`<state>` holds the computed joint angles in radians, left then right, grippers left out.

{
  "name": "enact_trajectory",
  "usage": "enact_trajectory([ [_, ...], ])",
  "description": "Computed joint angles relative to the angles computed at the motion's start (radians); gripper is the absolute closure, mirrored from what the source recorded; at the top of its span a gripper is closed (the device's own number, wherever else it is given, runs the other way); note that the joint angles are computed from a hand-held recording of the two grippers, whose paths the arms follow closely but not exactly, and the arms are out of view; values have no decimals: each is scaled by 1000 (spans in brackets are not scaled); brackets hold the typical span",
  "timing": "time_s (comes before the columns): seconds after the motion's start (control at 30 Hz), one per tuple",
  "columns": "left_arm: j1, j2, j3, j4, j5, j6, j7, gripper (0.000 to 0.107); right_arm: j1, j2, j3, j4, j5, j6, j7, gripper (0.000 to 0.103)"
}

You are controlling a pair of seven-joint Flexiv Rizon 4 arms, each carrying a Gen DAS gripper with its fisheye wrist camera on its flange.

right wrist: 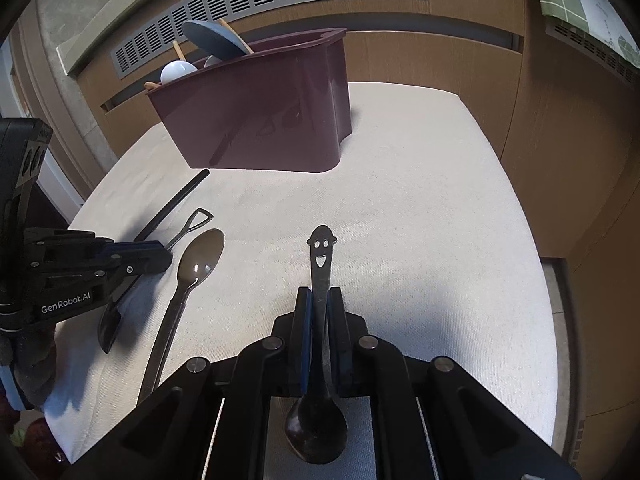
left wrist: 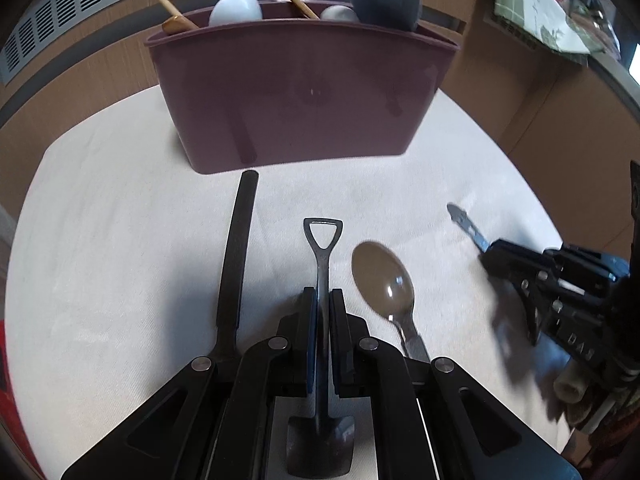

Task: Organize utensils

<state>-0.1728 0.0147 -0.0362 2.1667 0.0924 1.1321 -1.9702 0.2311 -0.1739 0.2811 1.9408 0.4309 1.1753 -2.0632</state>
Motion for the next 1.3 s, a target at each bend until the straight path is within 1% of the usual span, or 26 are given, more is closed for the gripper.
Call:
enact_trajectory([
  [0.1, 2, 2, 9, 31, -46, 67, 1, 101, 3, -5, 1, -7, -8, -10, -9, 90],
  [0.13, 3, 6, 10, 39, -53, 83, -3, 101, 3, -8, 3, -10, -7, -13, -14, 90],
  [0.17, 3, 18, 13, 55, -64, 110, -10, 101, 4, -10, 2, -12, -9, -11, -14, 90],
  [0.23, 5, 44, 12, 72, -60, 139, -28, 101, 6, -12, 1, -14, -14, -10, -9, 95],
  [0.3, 14, 79, 9, 85, -31, 174, -52, 101, 7, -11, 0, -11, -26, -3, -6, 95],
  [0.37, 38, 128, -4, 91, 32, 194, -102, 102, -2, 0, 7, -14, 1, 16, -24, 95],
  [0.4, 49, 146, -11, 93, 48, 198, -116, 102, -6, 6, 11, -17, 18, 27, -37, 95],
  [0.53, 93, 207, -37, 97, 94, 217, -151, 104, -36, 62, 33, -47, 177, 42, -161, 95],
  [0.57, 104, 221, -44, 98, 105, 220, -159, 104, -35, 77, 31, -51, 212, 47, -191, 97],
  [0.6, 110, 225, -47, 97, 104, 226, -159, 104, -30, 89, 26, -55, 243, 50, -218, 102],
  [0.63, 114, 234, -50, 100, 105, 233, -161, 105, -30, 108, 22, -61, 286, 42, -260, 103],
  [0.73, 135, 268, -62, 110, 119, 242, -164, 105, -1, 142, -2, -60, 342, 52, -321, 103],
  [0.83, 157, 293, -77, 115, 125, 246, -176, 105, 28, 162, -27, -62, 359, 63, -352, 103],
  [0.9, 172, 309, -79, 125, 126, 250, -182, 105, 39, 167, -45, -67, 357, 55, -339, 103],
  [1.0, 181, 327, -71, 148, 104, 256, -188, 105, 51, 159, -59, -58, 311, 70, -294, 103],
  [1.07, 173, 326, -60, 164, 80, 263, -180, 105, 52, 150, -65, -55, 261, 29, -265, 101],
  [1.13, 175, 318, -57, 182, 59, 264, -184, 104, 47, 138, -68, -63, 274, -24, -273, 100],
  [1.2, 162, 301, -45, 191, 31, 250, -167, 102, 44, 114, -70, -70, 256, -54, -243, 93],
  [1.27, 127, 271, -8, 208, -22, 257, -120, 102, 38, 75, -74, -88, 225, -87, -178, 89],
  [1.3, 128, 264, -8, 212, -28, 260, -114, 102, 34, 61, -72, -93, 211, -97, -148, 88],
])
